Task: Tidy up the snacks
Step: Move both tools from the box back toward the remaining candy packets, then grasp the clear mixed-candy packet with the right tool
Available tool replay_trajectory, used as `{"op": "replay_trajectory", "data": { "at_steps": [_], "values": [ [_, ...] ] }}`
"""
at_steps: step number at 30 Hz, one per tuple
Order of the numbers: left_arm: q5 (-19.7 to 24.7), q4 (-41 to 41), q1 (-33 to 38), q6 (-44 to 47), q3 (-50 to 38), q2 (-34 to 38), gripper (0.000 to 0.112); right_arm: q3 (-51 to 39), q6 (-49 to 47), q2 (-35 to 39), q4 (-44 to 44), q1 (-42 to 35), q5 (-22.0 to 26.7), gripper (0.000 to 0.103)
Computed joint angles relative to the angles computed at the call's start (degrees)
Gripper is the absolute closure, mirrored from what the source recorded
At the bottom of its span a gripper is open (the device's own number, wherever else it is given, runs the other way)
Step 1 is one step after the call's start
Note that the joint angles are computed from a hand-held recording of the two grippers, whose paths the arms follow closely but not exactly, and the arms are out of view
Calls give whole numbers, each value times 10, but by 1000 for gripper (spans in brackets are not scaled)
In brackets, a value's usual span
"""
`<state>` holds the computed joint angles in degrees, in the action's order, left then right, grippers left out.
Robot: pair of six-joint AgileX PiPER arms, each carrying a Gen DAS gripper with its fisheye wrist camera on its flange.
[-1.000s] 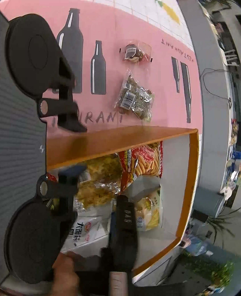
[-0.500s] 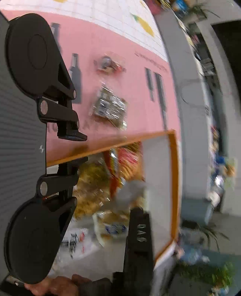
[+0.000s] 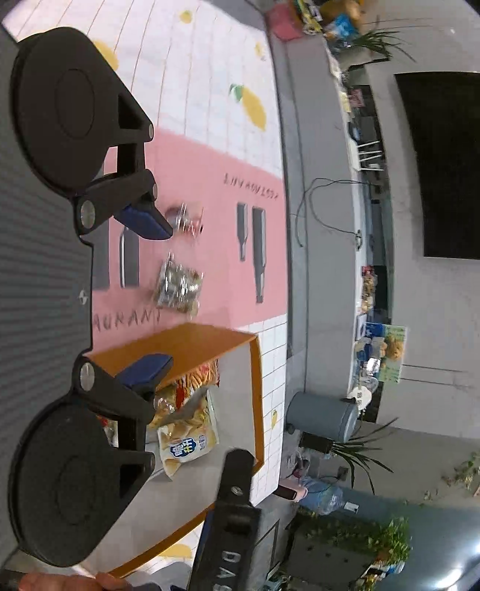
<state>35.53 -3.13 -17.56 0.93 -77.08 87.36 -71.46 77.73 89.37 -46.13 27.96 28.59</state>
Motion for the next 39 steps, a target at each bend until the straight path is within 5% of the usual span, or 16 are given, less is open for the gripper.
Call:
{"op": "replay_trajectory", "data": {
  "at_steps": [8, 18, 22, 27, 36, 39],
  "values": [
    [58, -203, 166, 214, -1, -24, 28, -91, -19, 58, -104, 162, 133, 9],
    [71, -297, 292, 319, -6, 51, 28, -230, -70, 217, -47, 176, 118, 6],
    [60, -303, 305, 342, -2, 89, 28, -299, -26, 296, -34, 169, 154, 6],
    [47, -336, 316, 393, 5, 127, 28, -341, 71, 363, -45, 138, 106, 6],
    [14, -276, 290, 322, -40, 180, 28, -567, -42, 526, -34, 119, 141, 7],
    [-2, -260, 281, 305, -45, 185, 28, -672, -80, 580, -58, 126, 208, 8]
  ]
}}
